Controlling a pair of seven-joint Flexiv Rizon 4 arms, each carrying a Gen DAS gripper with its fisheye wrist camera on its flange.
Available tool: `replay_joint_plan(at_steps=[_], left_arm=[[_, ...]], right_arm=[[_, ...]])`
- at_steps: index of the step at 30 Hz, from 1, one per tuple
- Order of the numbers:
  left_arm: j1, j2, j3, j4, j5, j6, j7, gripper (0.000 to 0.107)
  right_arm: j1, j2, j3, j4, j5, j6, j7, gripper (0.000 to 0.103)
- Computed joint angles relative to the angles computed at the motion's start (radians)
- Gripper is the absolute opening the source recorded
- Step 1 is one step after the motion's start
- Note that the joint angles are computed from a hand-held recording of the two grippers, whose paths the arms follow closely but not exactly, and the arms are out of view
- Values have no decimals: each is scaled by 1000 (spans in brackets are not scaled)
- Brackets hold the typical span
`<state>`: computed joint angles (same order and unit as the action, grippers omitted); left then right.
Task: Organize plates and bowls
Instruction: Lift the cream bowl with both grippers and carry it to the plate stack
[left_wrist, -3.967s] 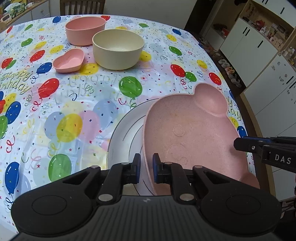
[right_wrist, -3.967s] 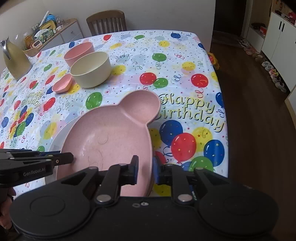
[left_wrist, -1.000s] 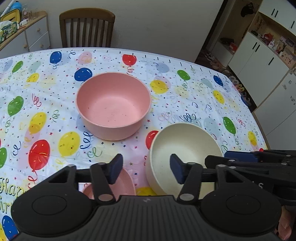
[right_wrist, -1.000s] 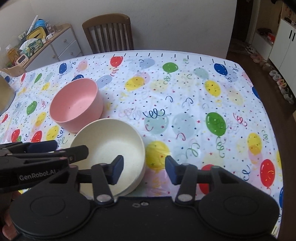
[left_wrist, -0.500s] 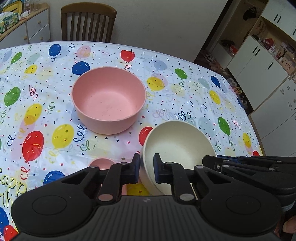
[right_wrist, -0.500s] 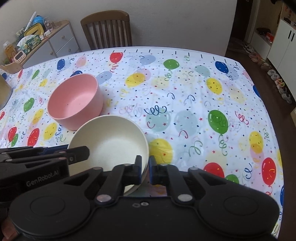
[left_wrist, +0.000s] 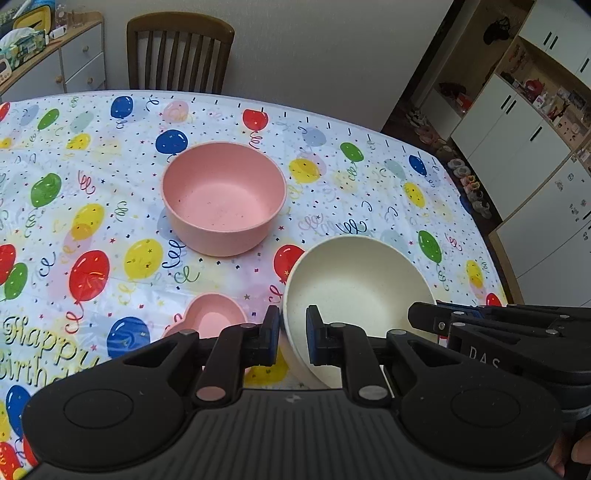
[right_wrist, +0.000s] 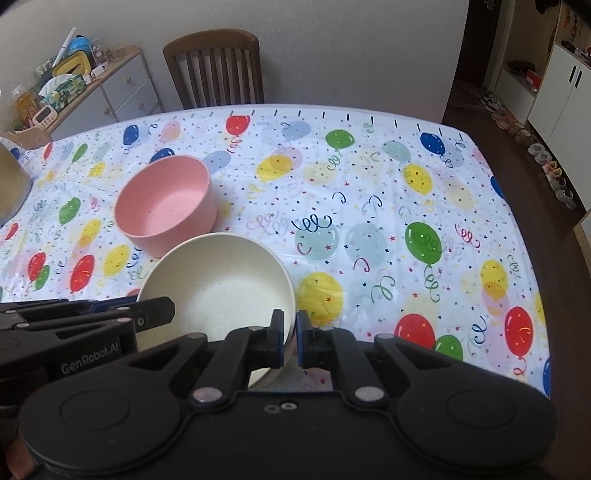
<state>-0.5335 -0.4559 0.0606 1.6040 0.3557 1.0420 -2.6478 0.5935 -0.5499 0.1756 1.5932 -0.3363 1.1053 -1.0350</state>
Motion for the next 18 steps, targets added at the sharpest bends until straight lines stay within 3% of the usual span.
replay_joint_plan(at_steps=[10, 18], left_arm=[[-33, 116, -14, 55, 72, -87, -102, 15], [-36, 223, -78, 110, 146, -199, -202, 15]], right_arm=[[-10, 96, 43, 77, 30, 14, -26, 6], [-8, 172, 81, 140, 59, 1, -56, 6]])
